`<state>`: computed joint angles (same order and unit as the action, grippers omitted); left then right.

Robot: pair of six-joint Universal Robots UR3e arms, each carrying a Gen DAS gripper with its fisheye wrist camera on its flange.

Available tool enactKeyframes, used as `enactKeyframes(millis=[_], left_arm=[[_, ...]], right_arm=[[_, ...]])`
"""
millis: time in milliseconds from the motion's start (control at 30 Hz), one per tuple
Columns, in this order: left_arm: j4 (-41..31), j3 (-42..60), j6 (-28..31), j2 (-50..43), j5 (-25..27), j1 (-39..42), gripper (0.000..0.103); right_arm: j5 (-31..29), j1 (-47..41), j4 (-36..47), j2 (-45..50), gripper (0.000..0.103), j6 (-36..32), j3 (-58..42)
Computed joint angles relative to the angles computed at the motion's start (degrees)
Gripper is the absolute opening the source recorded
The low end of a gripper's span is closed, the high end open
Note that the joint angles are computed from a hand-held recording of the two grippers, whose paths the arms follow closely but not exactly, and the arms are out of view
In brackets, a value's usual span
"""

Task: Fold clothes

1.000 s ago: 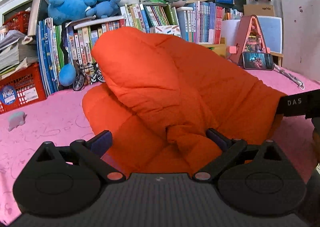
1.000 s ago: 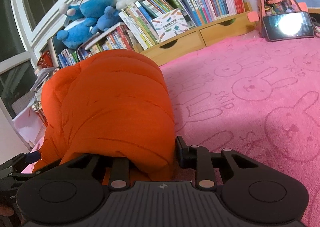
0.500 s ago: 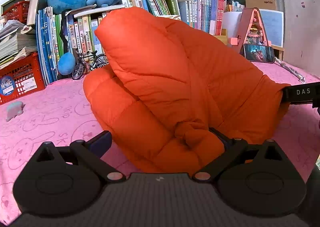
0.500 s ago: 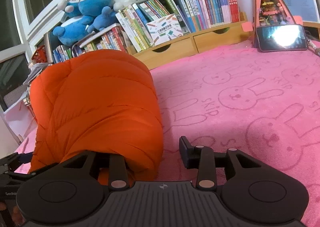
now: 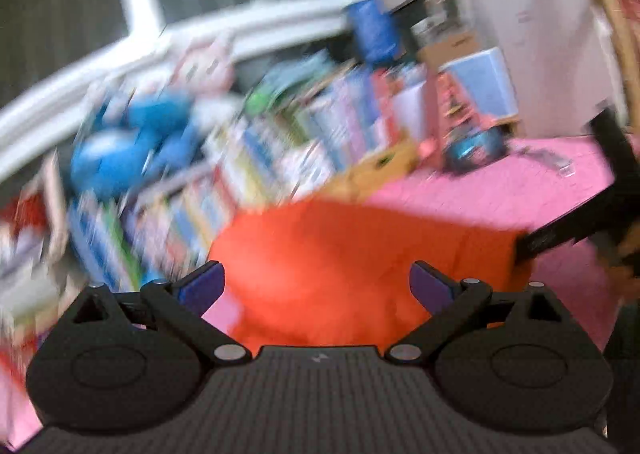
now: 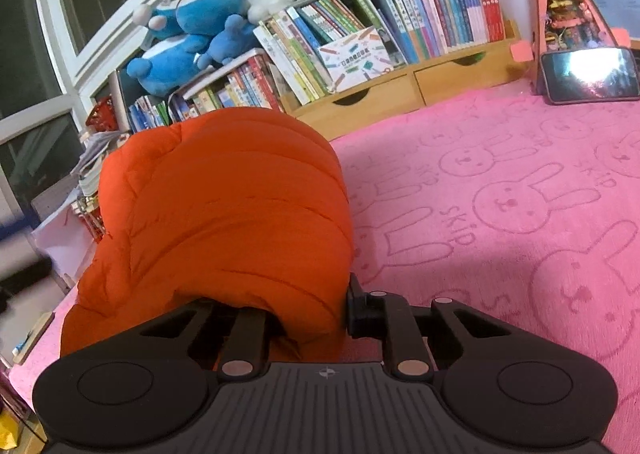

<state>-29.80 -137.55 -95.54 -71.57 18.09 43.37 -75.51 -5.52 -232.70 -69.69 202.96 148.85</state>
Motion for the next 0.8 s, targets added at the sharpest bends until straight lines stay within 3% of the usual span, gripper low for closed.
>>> enactKeyframes(millis=[100, 167, 267, 400, 533, 600, 633, 700, 800], left_arm=[[-18.18, 1.60, 16.08, 5.60, 0.24, -3.27, 0.100], [-16.45, -0.39, 20.54, 4.88, 3.56, -7.36, 0.100], [4.22, -4.85, 15.00, -3.38, 8.48, -14.18, 0.100], [39.55, -5.41, -0.36, -21.75, 16.48, -22.95, 0.100], [59.32, -2.95, -4.43, -34.00, 22.96, -28.07, 0.097], [69.85, -2.79, -3.78, -39.49, 24.21, -28.22, 0.069], [75.59, -2.46, -3.28, -42.75, 24.75, -28.24, 0.063], [78.84, -2.24, -2.22, -44.75, 24.72, -27.53, 0.047], [81.25, -3.55, 2.70, -45.58, 23.94, -25.35, 0.044]], right_arm=[[2.71, -1.98, 3.65, -2.18, 0.020, 0.32, -0.24], [4.29, -3.12, 5.76, -3.64, 0.020, 0.69, -0.26], [6.62, -4.68, 8.05, -5.35, 0.020, 1.37, -0.11], [10.91, -7.47, 9.96, -7.08, 0.020, 2.62, 0.69], [16.19, -11.01, 11.44, -8.75, 0.020, 4.41, 2.02], [17.74, -12.05, 12.45, -9.62, 0.020, 5.33, 2.17], [18.23, -12.37, 12.65, -9.86, 0.020, 5.84, 2.21], [19.63, -13.15, 12.28, -9.79, 0.020, 7.45, 2.51], [20.45, -13.42, 10.28, -8.81, 0.020, 10.04, 3.00]])
